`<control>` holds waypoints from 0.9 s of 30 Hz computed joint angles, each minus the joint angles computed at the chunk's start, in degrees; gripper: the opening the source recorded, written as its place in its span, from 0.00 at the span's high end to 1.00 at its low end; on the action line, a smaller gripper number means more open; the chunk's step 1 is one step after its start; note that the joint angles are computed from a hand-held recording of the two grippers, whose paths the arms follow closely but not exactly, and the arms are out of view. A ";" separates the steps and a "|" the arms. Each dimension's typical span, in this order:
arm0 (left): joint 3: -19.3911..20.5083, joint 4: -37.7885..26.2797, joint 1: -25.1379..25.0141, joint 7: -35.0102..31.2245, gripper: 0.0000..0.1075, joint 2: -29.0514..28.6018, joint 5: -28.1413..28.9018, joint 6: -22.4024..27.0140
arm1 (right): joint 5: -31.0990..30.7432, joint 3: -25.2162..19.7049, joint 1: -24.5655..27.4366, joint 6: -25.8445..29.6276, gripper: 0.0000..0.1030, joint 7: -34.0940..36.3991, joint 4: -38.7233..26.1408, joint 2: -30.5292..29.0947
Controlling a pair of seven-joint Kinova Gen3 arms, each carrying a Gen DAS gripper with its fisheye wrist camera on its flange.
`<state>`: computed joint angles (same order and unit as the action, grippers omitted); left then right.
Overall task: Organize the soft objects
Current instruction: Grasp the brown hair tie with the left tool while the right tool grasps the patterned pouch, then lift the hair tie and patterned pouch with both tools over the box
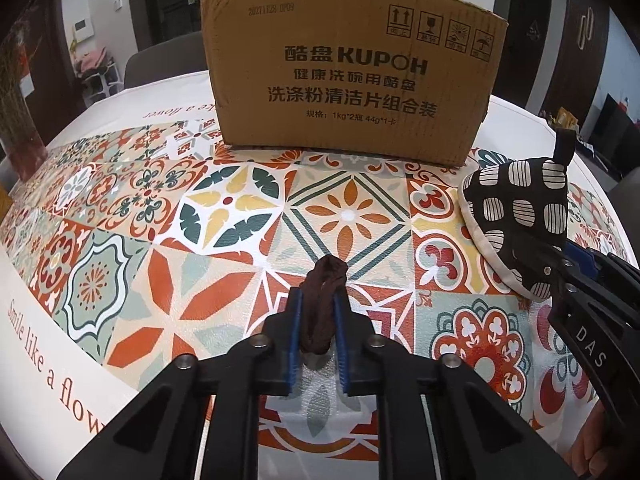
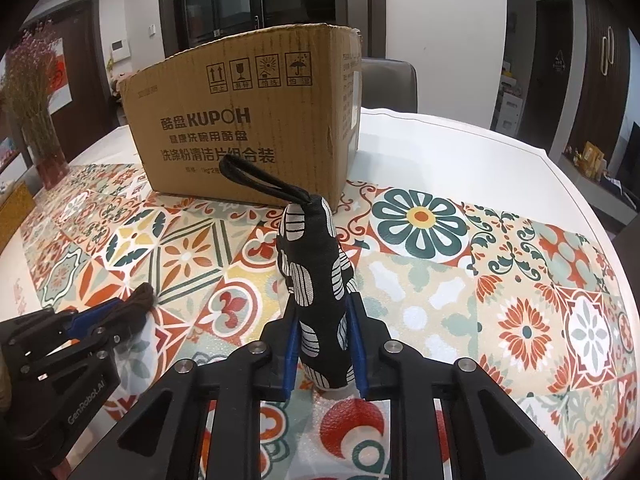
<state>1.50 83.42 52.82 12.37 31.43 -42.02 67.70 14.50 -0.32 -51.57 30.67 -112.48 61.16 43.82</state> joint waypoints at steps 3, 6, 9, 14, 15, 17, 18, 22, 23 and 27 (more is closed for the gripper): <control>0.06 0.28 0.18 -0.22 0.87 -0.37 -0.49 -0.26 | -0.32 -0.21 0.06 -0.25 0.79 -0.16 0.49 -0.35; 0.20 1.22 0.23 -0.15 0.87 -1.28 -1.13 -1.33 | -0.92 -0.65 0.27 0.00 0.79 -0.29 0.66 -0.71; 0.50 2.75 0.14 0.14 0.88 -2.55 -2.05 -3.25 | -1.08 -0.44 -0.01 -0.09 0.79 -0.96 1.17 -1.29; 1.01 4.16 0.35 0.50 0.88 -4.09 -3.23 -4.24 | -0.65 -0.14 -0.68 -0.54 0.80 -2.15 2.25 -2.37; 1.09 4.31 0.49 0.71 0.88 -4.29 -3.53 -4.10 | -0.58 -0.11 -0.83 -0.49 0.80 -2.39 2.42 -2.60; 1.34 4.49 0.68 1.04 0.88 -4.72 -4.07 -3.88 | -0.43 -0.07 -1.09 -0.49 0.80 -2.93 2.88 -3.13; 1.45 4.51 0.85 1.25 0.88 -4.93 -4.38 -3.61 | -0.30 -0.04 -1.21 -0.55 0.80 -3.17 3.08 -3.35; 2.02 4.63 1.42 1.91 0.88 -5.83 -5.64 -2.39 | 0.45 0.31 -2.00 -0.62 0.80 -4.51 3.72 -4.32; 2.20 4.77 1.44 1.99 0.88 -6.13 -5.87 -2.15 | 0.73 0.54 -2.33 -0.66 0.80 -5.01 3.93 -4.63; 2.91 5.44 1.54 2.68 0.88 -7.14 -6.92 -1.45 | 1.97 1.17 -3.35 -0.61 0.80 -6.75 4.45 -5.57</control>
